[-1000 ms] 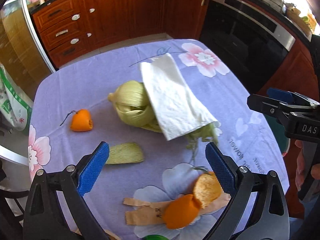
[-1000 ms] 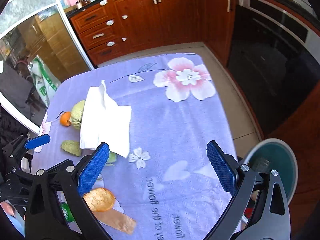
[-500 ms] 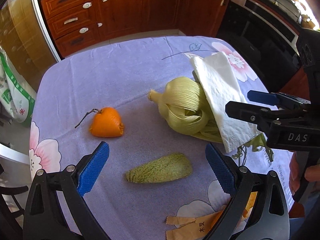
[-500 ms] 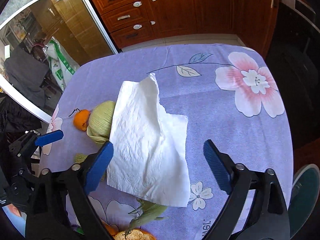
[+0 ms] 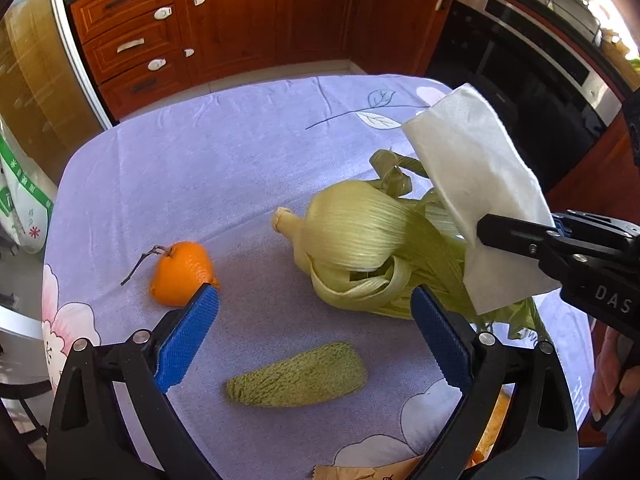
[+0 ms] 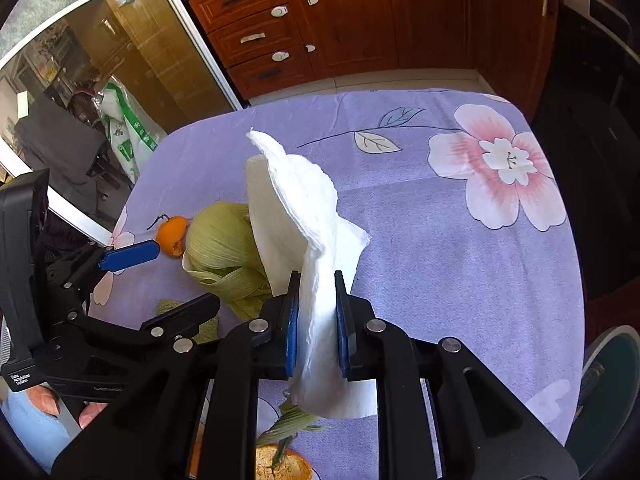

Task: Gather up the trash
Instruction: 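Grasp the white tissue with the right tool while the left tool grasps the corn husks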

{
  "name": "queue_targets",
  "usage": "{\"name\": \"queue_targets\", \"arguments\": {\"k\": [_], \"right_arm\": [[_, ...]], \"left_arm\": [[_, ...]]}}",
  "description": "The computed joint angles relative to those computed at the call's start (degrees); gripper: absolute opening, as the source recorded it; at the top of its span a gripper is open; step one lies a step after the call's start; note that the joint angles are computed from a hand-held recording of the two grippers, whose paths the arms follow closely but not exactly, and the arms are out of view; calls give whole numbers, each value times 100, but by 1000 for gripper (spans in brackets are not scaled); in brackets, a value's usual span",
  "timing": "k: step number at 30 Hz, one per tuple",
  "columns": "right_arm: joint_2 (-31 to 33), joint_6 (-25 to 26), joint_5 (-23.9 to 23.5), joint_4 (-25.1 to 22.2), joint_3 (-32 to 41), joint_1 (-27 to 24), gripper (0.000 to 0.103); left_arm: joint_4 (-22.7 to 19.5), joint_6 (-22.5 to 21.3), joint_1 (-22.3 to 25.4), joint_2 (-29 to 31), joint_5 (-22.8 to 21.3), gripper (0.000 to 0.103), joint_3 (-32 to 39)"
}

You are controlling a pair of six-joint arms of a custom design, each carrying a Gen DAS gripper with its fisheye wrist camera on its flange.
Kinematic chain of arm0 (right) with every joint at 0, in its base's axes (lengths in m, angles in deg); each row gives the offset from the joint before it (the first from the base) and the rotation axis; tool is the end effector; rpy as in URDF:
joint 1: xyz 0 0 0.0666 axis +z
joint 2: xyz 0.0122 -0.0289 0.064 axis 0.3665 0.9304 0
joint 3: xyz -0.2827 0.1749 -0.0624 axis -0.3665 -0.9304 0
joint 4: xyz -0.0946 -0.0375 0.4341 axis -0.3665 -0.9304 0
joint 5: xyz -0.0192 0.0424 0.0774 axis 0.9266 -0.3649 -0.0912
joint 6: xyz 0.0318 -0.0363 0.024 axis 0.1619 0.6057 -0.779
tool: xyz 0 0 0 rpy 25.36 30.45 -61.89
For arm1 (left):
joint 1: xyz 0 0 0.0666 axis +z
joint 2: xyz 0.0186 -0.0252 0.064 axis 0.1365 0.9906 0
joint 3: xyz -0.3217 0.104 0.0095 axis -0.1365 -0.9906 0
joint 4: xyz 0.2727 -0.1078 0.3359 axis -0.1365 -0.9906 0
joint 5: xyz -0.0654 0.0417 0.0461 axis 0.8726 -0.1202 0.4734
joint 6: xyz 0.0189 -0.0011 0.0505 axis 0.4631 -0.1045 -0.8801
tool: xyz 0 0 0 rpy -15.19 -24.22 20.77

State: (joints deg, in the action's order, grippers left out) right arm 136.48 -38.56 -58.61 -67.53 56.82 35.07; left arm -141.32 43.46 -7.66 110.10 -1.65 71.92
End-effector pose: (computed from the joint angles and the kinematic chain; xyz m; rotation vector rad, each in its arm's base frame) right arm 0.6577 0.1709 0.4568 -0.5839 2.5755 0.5033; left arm 0.6068 -0.1663 0.4318 -0.0702 2.6385 -0.1048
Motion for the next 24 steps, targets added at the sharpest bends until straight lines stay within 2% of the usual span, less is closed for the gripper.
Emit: {"name": "queue_targets", "arguments": {"k": [9,11,13,16,18,19,20,22,24], "right_arm": [[-144,-36,-15,82,-133,-187,14],[-194,-15,-3,128,-237,-217,14],[-199,11,18,133,-274,-233,14],[-198,33,41,138,-318,-247,5],[-220,29,36,168,-369,-254,4],[-242,23,32,201,-410,-264,4],[-260,19,37,215,-434,-268,4],[-277,-9,23,230,-447,-296,3],[-341,-27,17,281,-493,-333,3]], "left_arm": [[-108,12,-75,428,-5,95,472],[-106,-28,-112,507,27,83,556],[-151,-21,-126,606,153,77,675],[-243,-20,-188,769,221,73,874],[-282,-31,-222,855,296,63,961],[-286,-22,-235,889,368,48,993],[-273,0,-262,896,265,41,1005],[-212,30,-302,852,20,30,980],[-248,82,-301,819,-56,25,994]]}}
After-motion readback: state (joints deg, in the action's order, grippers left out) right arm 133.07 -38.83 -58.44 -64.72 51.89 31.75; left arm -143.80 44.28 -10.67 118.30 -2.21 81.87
